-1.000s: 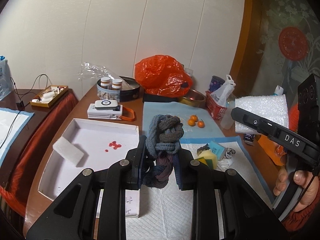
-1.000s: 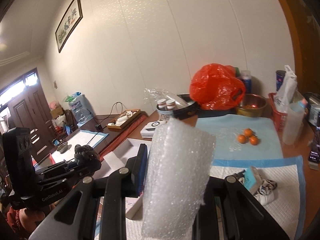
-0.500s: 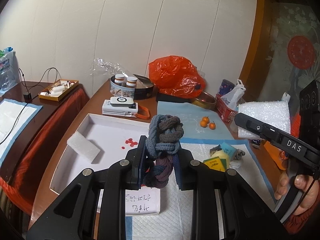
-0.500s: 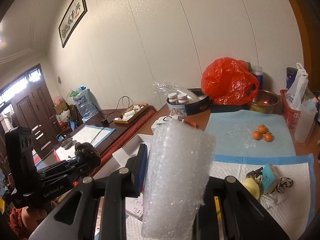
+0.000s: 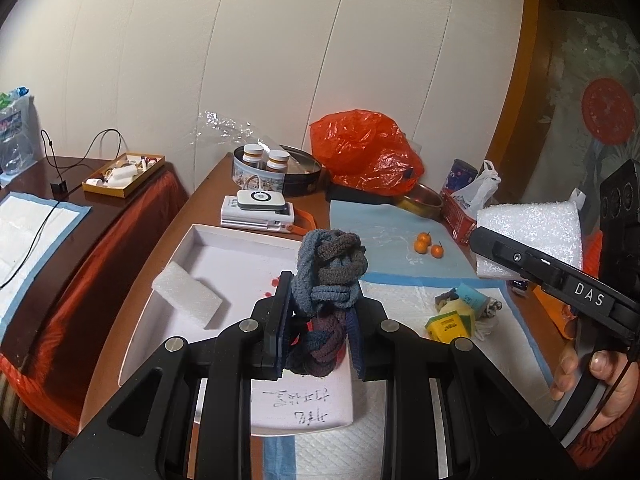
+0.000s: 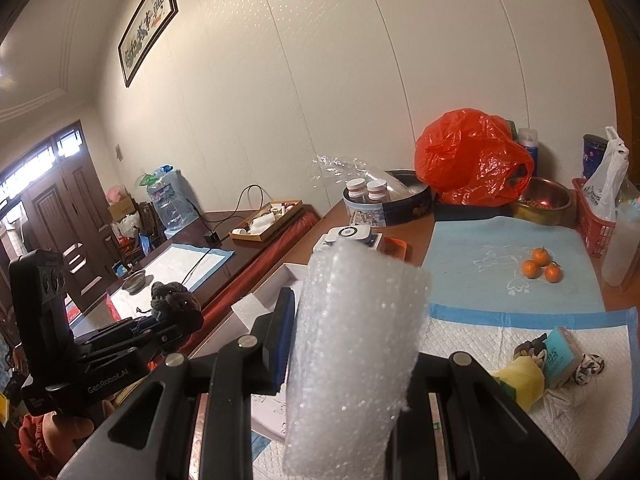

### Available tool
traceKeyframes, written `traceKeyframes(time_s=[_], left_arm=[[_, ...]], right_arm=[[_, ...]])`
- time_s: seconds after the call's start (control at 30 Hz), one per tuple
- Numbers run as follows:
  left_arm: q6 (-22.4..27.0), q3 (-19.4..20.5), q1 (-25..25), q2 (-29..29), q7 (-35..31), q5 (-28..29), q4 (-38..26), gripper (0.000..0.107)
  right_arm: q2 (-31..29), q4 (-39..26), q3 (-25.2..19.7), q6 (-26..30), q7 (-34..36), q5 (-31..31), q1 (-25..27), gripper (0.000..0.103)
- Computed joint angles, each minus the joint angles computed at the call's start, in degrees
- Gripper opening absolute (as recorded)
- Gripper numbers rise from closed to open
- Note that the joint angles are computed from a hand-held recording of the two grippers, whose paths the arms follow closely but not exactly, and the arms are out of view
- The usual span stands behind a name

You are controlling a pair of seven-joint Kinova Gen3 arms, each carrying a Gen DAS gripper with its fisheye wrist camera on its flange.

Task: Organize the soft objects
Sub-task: 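Lift and carry the rope toy and bubble-wrap roll toward the white tray, then open the right tool over the tray while the left tool releases the rope toy into it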

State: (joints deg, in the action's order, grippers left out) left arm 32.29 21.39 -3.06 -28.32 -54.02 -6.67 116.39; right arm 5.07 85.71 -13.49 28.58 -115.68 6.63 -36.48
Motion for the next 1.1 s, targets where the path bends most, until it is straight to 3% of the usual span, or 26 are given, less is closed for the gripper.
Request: traceKeyframes(time_s=[0.33,0.6,0.77,1.03,1.1], left_arm=[[-1.0,-7.4,3.2,0.7,-6.2,1.2,1.1,0.024],[-1.6,-14.2,4.7,4.7,-16.5,1.2,-4.4,0.024],[-2.7,-20.4,8.8,8.3,-23.3,7.4,-2.5,0.024],[-2.9,-24.0,10.6,15.8,-32.9,16.6,2.0,0.024],[-2.7,-23.2,9.2,16.6,-33.7,17.2,2.3,0.024]], right_arm=[[3.9,-4.2,1.6,2.5,-6.4,6.7,-4.8,0.023],[7.7,-9.2,3.9,4.8,-12.2,11.4,-8.2,0.023],[12.0,-13.9,4.9,7.6,-14.0,12.7,-10.9,0.024],[20.6,-21.8,5.9,14.9,-11.1,7.9,-12.2,0.024],[22.2,-23.3,7.3,16.4,-11.5,8.6,-13.4,0.024]])
